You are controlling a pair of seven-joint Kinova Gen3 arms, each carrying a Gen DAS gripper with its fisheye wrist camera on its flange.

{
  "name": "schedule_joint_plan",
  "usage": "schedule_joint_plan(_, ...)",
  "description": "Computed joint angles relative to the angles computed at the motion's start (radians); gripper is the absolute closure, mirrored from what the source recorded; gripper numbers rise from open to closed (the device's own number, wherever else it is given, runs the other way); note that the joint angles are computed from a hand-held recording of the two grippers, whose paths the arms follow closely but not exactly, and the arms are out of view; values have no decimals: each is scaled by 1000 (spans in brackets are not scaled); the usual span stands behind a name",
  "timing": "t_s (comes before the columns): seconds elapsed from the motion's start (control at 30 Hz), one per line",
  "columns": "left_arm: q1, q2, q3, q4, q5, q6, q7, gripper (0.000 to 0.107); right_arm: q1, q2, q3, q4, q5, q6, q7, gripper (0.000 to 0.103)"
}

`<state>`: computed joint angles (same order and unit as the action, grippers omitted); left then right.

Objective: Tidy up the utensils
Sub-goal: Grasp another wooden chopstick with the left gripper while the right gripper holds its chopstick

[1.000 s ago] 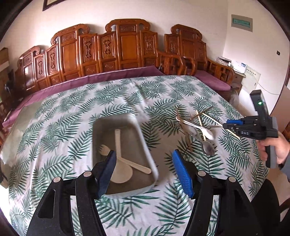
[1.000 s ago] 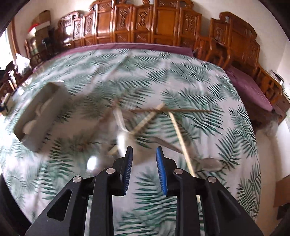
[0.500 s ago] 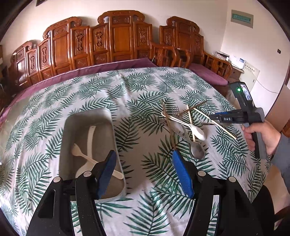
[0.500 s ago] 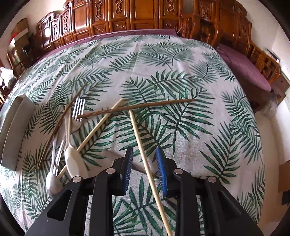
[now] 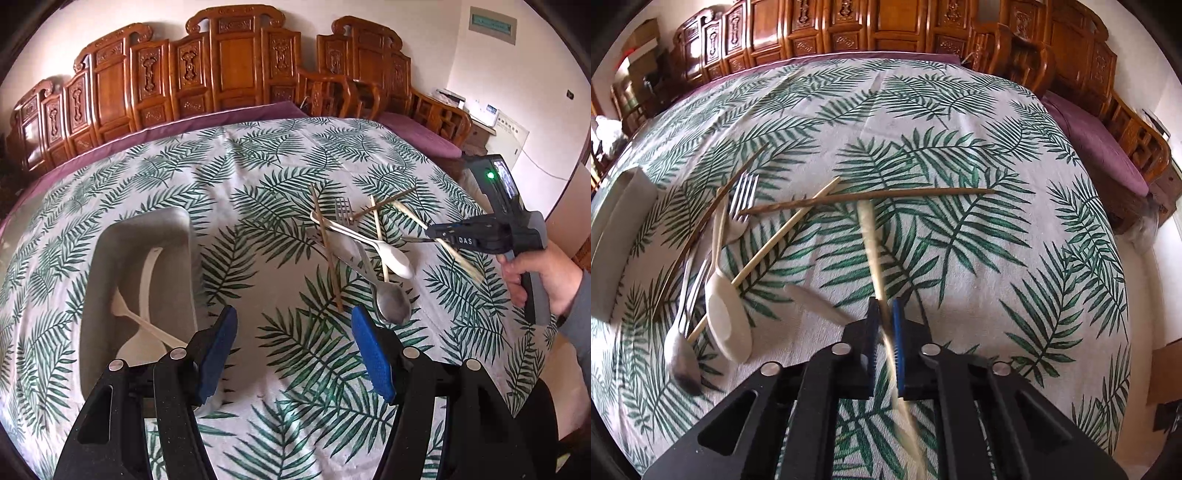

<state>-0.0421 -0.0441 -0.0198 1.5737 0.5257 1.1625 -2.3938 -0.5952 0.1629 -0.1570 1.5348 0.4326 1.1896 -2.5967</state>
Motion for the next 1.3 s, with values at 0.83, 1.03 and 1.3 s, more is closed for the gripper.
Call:
schedule_joint_plan(0.83, 117, 88, 96, -27, -149, -104, 192, 53, -78, -137, -118, 82, 92, 6, -215, 97)
schedule_joint_plan(1.03, 161, 150, 126, -67, -221, -124, 279, 62, -59, -147, -120, 106, 85, -11, -214, 97)
schedule_joint_plan(1.3, 195, 213, 145, -109, -281, -123, 336, 76, -43, -159, -124, 121, 81, -21, -220, 97)
